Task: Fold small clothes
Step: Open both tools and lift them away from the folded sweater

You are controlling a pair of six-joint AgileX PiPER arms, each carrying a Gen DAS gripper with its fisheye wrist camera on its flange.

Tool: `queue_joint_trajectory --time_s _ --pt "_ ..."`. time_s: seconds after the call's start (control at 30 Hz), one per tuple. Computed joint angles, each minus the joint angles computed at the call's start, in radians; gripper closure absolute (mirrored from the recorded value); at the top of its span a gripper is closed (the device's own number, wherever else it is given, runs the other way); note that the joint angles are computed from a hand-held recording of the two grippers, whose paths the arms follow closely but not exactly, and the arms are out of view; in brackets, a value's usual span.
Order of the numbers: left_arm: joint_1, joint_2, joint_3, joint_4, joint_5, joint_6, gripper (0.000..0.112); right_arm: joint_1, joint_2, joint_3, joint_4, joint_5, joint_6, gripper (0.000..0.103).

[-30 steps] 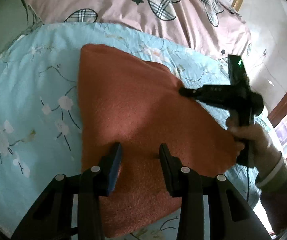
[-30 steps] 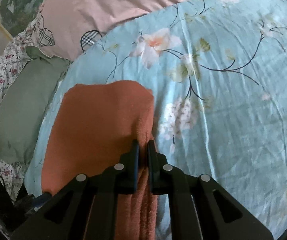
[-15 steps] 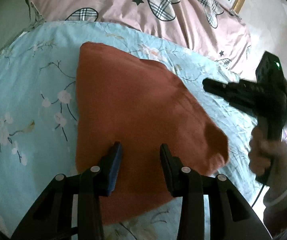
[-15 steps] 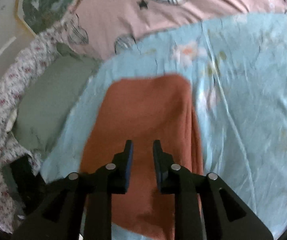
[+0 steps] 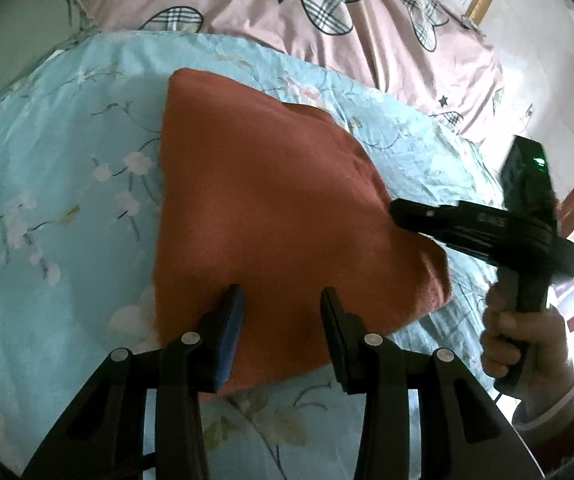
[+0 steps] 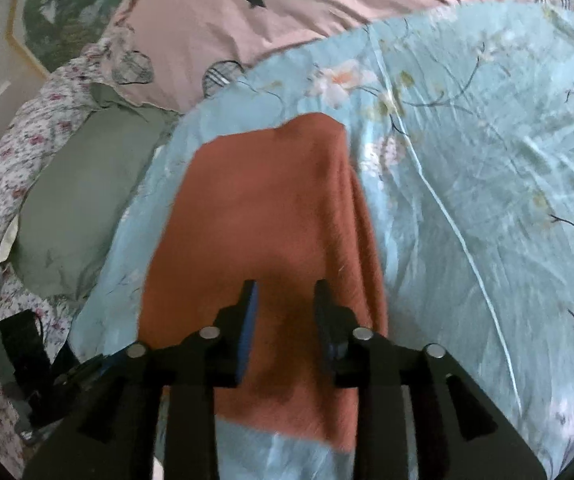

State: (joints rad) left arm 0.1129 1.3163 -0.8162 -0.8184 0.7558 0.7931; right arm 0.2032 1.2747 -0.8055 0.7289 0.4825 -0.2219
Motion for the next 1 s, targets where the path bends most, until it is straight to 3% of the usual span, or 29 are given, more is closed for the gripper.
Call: queue_joint_trajectory --time_s 0.1,0.3,0.67,0.83,1.0 --pt "0.021 -0.070 0.032 0.056 -0.005 -0.051 0.071 0.068 -0.077 0.034 -0.114 -0.019 0.112 0.064" --pt "0.072 -0.166 0.083 0.133 -0.006 -0.122 0.063 0.232 -0.178 0.094 -0.503 -0.036 0.507 0.060" --pt "0.100 -0.272 0.170 0.231 -0.018 -0.189 0.053 0.373 -0.308 0.197 -0.771 -0.002 0.846 0.055" --pt "0.086 -0.324 0.207 0.286 -0.025 -0.231 0.048 0.377 -0.335 0.218 -0.827 0.001 0.900 0.055" --pt "0.113 -0.309 0.187 0.264 -0.012 -0.207 0.047 0.285 -0.312 0.227 -0.739 -0.018 0.797 0.055"
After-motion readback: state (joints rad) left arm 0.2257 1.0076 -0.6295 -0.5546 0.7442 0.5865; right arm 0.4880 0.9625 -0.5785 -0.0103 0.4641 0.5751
